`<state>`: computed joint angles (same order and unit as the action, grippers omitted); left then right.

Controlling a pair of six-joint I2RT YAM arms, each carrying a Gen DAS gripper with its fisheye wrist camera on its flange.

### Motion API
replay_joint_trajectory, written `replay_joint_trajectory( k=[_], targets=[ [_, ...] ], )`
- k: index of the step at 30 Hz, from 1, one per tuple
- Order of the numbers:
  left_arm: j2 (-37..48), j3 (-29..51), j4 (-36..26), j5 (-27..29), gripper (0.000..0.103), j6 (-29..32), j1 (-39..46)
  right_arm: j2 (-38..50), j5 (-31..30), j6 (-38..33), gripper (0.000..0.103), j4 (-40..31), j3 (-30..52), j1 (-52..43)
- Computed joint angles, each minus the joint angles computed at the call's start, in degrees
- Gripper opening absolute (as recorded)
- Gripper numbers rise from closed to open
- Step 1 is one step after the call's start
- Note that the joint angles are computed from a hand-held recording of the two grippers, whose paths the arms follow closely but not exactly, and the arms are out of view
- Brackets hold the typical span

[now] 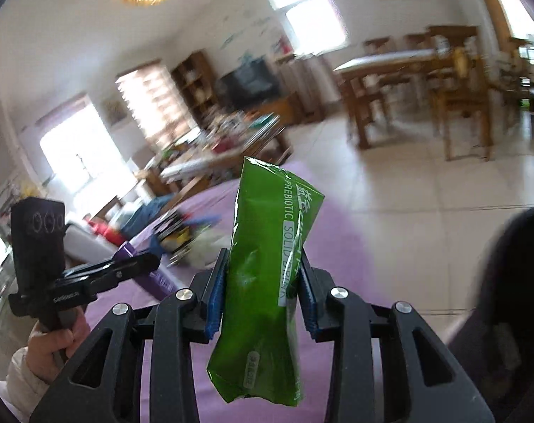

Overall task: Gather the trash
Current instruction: 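Carry the green bag and purple tube to the bin and open both tools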

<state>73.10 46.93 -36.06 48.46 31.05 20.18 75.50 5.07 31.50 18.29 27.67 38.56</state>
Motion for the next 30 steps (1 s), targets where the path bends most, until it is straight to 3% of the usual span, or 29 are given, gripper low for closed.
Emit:
replay_joint_trajectory(
  k=[3, 7, 11, 14, 21, 25, 30],
  targets=[
    [-4.3, -4.08, 8.43, -5.64, 0.025, -9.75, -12.21, -12.0, -1.29, -0.78, 0.036, -3.7, -6.9, -7.48],
    [-3.37, -5.04, 15.13, -10.03, 0.025, -19.29, -24.44, -28.03, -6.86, -3.99, 0.036, -12.17, -13.65, -21.97],
    [0.68, -3.89, 22.46, -13.82, 0.025, -28.5, -36.19, -33.64, -14.81, -6.87, 0.036, -14.12, -17.68, -36.31],
    [5.92, -1.82, 28.77, -17.26, 0.025, -34.54, -45.82, -32.37, -21.55, -8.86, 0.036, -11.78, -19.7, -46.1],
    [20.46, 4.16, 39.15, -24.49, 0.025, -41.4, -61.83, -18.97, -28.02, -11.04, 0.036, 1.25, -23.68, -56.07],
    [29.66, 10.08, 41.05, -28.57, 0.025, -43.02, -67.31, -12.85, -32.68, -13.69, 0.036, 5.74, -24.8, -62.29],
    [34.63, 13.49, 40.55, -31.19, 0.025, -42.79, -70.78, -12.05, -34.18, -15.38, 0.036, 5.58, -25.24, -65.2]
  ],
)
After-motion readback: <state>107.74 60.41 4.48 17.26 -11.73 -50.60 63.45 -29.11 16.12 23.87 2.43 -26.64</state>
